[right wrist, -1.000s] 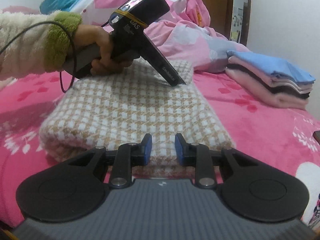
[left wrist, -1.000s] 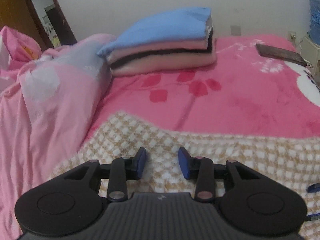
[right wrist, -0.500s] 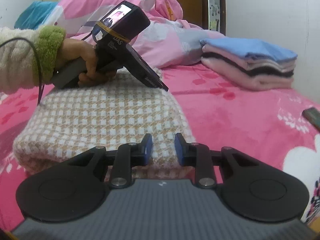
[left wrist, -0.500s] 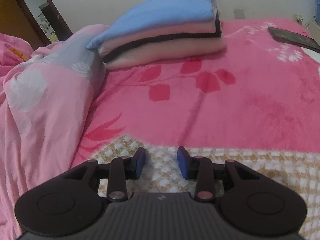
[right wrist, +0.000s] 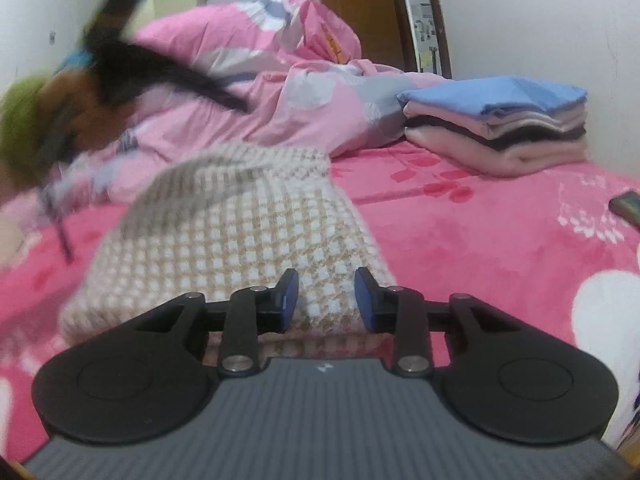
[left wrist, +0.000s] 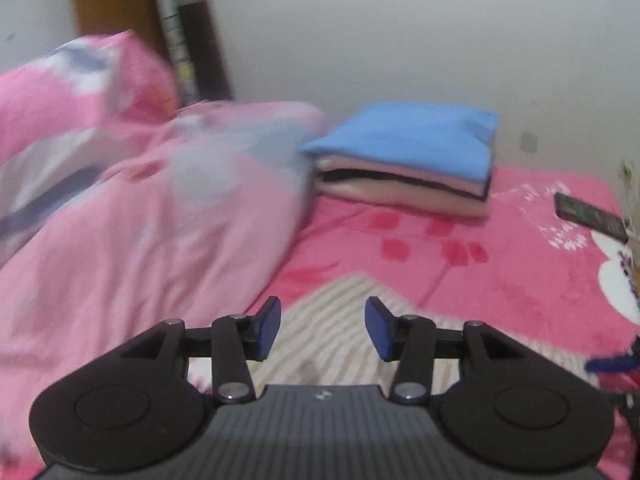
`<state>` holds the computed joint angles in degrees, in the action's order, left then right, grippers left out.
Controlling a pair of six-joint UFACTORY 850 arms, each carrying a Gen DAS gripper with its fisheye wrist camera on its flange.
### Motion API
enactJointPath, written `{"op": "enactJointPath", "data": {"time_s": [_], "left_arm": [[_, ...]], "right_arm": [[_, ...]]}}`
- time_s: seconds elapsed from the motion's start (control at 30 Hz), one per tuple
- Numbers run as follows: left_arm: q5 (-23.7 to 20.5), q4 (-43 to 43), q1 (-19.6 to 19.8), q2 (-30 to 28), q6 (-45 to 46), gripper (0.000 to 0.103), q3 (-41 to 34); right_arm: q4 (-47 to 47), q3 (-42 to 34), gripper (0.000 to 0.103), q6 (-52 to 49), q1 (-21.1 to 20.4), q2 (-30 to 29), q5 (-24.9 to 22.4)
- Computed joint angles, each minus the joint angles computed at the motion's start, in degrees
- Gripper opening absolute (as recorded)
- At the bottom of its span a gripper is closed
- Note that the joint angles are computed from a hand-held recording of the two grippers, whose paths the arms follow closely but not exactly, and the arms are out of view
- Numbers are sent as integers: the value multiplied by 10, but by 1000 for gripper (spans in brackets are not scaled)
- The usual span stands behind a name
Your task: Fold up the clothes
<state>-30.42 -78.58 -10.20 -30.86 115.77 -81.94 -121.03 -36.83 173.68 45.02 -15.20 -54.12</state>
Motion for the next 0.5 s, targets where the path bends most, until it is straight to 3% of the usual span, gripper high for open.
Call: {"op": "enactJointPath", "data": {"time_s": [0.17,0.33,0.5], "left_arm": [[-59,17,80,24,-67,48,46],[-119,29,136,3,-146,48,60],[-171,35,157,-36,-226,48,43]], "right_arm": [[36,-20,32,-19,-5,34,12],[-9,-111,32,-109,-34,20,103],[18,-232,32,-226,-49,-62,206]]}}
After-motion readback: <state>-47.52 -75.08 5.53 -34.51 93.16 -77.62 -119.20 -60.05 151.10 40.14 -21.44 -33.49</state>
